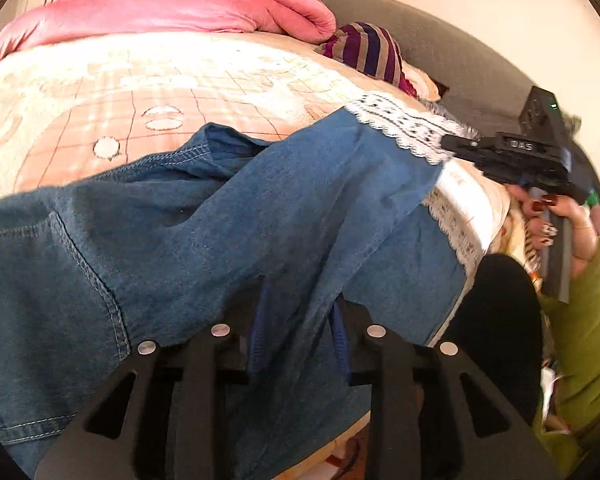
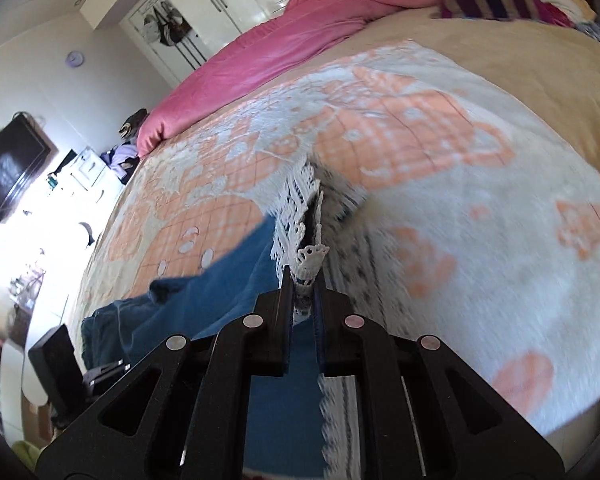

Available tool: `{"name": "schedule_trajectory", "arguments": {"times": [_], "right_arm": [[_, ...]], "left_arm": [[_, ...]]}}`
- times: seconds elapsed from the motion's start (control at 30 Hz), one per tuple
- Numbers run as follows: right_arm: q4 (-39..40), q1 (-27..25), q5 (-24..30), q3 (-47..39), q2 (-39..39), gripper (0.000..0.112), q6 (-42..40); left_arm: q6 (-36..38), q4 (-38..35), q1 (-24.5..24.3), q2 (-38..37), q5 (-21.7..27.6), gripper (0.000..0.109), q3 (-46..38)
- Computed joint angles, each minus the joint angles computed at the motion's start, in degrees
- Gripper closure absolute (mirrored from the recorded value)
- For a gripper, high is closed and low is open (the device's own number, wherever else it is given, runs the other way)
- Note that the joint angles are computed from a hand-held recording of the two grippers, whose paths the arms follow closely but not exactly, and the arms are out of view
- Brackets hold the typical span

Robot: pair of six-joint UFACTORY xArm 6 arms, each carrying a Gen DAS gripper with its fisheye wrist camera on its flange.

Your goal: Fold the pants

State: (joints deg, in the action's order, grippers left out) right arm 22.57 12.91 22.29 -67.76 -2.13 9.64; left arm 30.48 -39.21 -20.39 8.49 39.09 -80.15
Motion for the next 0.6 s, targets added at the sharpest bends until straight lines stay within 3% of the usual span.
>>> {"name": "schedule_trajectory", "arguments": {"times": [0.07, 0.37, 0.6], "right_arm": [[0.7, 0.1, -0.7, 2.9, -2.0, 0.108, 0.1], [4.5, 1.3, 1.4, 14.3, -12.7, 0.108, -0.3], [4.5, 1.2, 2.7, 19.5, -16.5, 0.107, 2.6]], "left_arm": [[0.2, 1.7, -0.5, -0.7, -1.2, 0.105, 0.8], [5.1, 0.8, 0.2, -6.5, 0.3, 0.105, 4.5], [5.0, 3.1, -0.6, -6.5, 2.8, 0.104, 5.5]]}}
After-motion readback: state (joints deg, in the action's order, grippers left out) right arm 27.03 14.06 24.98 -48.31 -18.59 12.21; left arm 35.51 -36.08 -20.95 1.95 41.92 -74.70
